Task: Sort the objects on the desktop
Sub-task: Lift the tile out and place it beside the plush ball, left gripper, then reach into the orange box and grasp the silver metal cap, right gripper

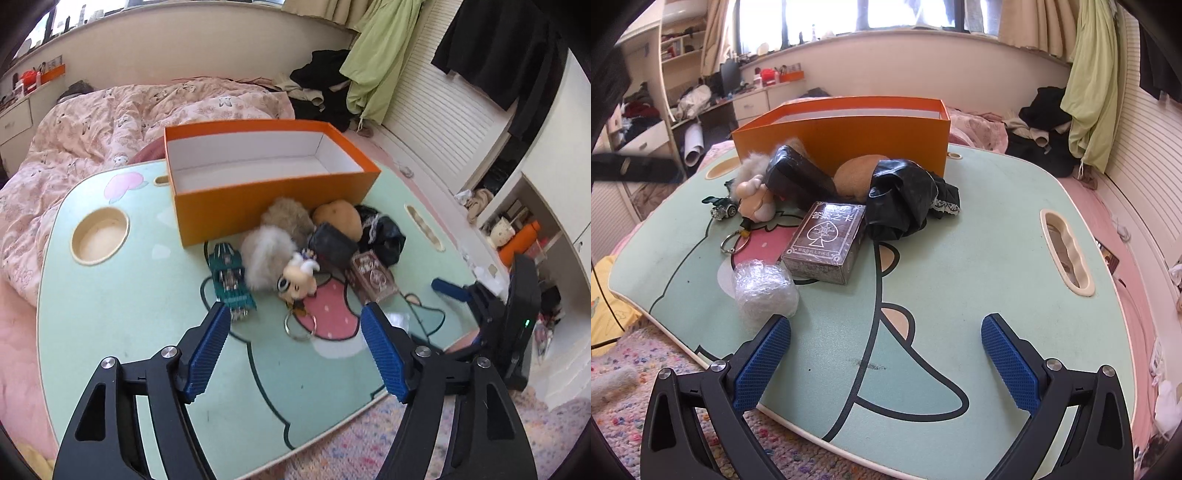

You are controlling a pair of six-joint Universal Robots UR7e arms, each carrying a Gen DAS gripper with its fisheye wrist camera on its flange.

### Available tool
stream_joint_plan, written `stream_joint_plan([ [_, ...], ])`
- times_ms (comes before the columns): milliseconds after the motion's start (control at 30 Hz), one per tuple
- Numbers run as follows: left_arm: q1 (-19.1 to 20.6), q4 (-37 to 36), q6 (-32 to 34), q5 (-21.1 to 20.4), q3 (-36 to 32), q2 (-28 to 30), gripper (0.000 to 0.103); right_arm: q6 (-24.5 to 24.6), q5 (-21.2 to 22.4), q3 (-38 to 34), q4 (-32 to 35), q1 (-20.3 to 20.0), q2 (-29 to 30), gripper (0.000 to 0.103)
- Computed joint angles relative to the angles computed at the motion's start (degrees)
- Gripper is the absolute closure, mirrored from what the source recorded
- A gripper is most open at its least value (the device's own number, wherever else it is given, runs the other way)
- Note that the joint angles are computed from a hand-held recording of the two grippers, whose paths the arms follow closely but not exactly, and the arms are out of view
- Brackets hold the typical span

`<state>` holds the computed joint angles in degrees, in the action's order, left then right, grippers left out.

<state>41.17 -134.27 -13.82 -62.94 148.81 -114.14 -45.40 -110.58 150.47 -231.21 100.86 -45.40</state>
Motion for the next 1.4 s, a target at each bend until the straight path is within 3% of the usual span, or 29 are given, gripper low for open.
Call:
stream_joint_plan([
  [167,1.0,-3.4,1.6,3.1,4.4,2.5,0.022,-0.1,-0.1,0.2,-0.1,-0.1,-0.2,0.000],
  [333,-3.9,-12.1,0.8,12.6,8.7,7.7,0.014,0.1,-0.3,0.5,-0.1,0.2,-0.4,0.000],
  [367,-3.8,-13.2,1.3,12.3,8.7,8.8,0.004,0.1,-0.3,0.4,-0.1,0.1,-0.3,0.000],
  [400,-3.8,-15.0,2.2,12.0,8.9,9.8,0.000,0.1,-0.3,0.4,0.1,0.1,-0.3,0.000],
  [600,-2.4,-20.0,5.1,11.9,9.5,10.8,0.000,0.7,-1.3,0.6,0.6,0.5,-1.0,0.000],
  [700,-2.4,-21.2,4.9,12.1,9.8,11.6,0.000,2.4,-2.7,-0.8,6.7,1.1,-4.0,0.000],
  [833,-2.6,-22.0,4.6,12.4,10.2,11.8,0.000,5.8,-1.2,-2.3,16.6,2.8,-12.2,0.000],
  [967,-2.9,-21.8,3.3,13.3,10.5,11.7,0.000,12.4,0.2,-8.6,31.0,8.0,-19.2,0.000],
  [1133,-3.1,-21.7,2.8,13.5,10.5,11.8,0.000,20.8,-7.8,-23.1,41.8,15.9,-11.4,0.000],
  [1233,-3.5,-21.2,2.4,13.6,10.5,11.5,0.000,22.4,-7.2,-30.3,47.6,17.4,-6.2,0.000],
  [1400,-3.9,-21.0,1.8,13.8,10.9,11.0,0.000,23.5,-13.5,-37.3,51.8,19.0,2.0,0.001],
])
